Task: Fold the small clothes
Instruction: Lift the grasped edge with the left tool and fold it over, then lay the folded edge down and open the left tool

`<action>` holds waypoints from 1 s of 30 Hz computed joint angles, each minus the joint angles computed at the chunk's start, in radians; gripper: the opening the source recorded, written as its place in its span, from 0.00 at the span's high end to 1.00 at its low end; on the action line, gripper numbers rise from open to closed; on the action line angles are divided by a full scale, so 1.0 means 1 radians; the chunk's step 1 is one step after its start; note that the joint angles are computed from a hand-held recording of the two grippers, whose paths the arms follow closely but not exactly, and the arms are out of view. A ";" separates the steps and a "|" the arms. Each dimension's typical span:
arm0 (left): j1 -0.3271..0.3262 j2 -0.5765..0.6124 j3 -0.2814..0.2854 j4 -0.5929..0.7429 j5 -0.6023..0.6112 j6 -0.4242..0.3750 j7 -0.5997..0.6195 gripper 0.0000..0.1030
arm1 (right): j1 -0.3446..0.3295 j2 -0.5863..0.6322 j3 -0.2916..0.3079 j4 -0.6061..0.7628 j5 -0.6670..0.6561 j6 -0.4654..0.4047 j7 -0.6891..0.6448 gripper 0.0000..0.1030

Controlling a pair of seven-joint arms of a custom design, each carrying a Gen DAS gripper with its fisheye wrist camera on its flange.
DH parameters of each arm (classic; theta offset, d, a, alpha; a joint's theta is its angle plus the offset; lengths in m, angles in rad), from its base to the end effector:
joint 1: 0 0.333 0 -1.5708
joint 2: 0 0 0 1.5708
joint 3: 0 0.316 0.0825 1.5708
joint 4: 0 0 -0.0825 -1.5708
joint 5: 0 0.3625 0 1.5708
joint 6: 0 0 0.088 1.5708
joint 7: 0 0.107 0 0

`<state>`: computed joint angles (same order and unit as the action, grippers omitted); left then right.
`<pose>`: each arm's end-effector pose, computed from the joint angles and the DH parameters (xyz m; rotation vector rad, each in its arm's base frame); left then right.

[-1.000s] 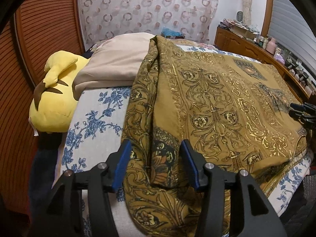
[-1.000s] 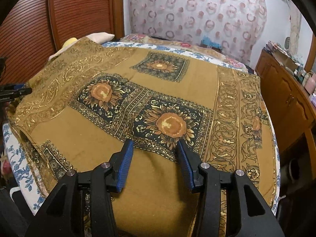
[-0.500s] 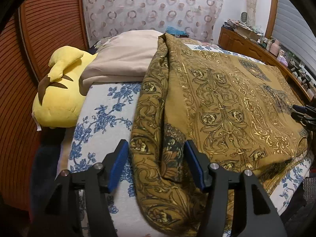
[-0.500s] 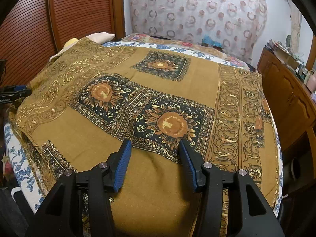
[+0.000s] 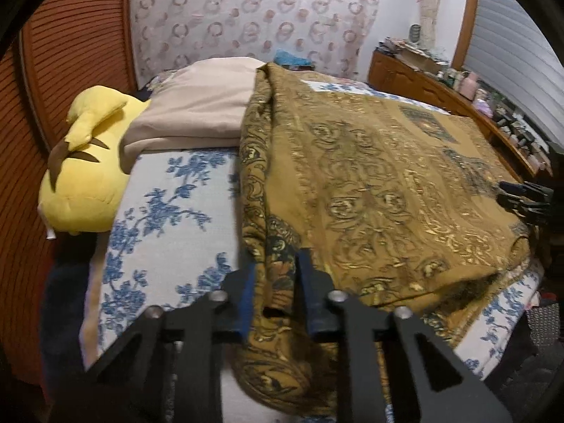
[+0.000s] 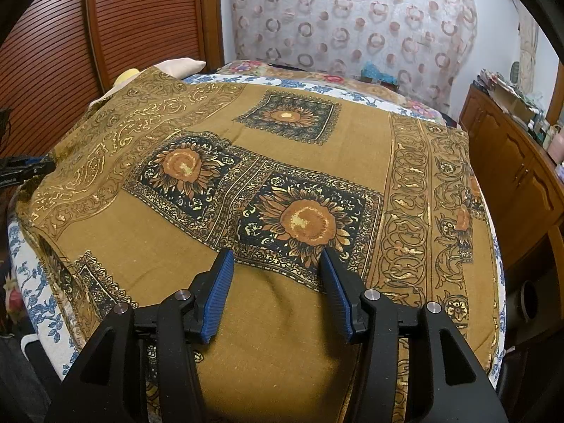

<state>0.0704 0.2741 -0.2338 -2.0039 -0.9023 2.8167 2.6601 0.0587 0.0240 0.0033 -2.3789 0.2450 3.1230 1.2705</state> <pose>0.6112 -0.0531 0.3830 -1.4564 2.2820 -0.9597 0.5302 0.0120 0.4103 -1.9039 1.6898 -0.6718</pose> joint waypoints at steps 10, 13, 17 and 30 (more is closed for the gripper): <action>0.008 -0.051 -0.036 0.000 -0.185 -0.022 0.149 0.96 | 0.000 -0.001 0.000 -0.001 0.005 0.000 -0.004 0.50; -0.005 -0.067 -0.027 0.023 -0.260 -0.060 0.213 0.97 | -0.001 -0.002 0.004 0.002 0.031 -0.005 -0.025 0.50; -0.039 -0.082 -0.017 0.070 -0.326 -0.110 0.261 0.97 | 0.008 -0.023 0.009 0.005 0.184 -0.030 -0.149 0.50; -0.175 -0.056 -0.048 0.269 -0.293 -0.229 0.256 0.97 | -0.084 -0.230 -0.021 -0.144 -0.073 0.036 0.080 0.50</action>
<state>-0.1041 0.2176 -0.2823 -1.7350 -1.1954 2.5875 2.9161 -0.0257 -0.2058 -0.0177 -2.5224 0.1722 3.1589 1.3506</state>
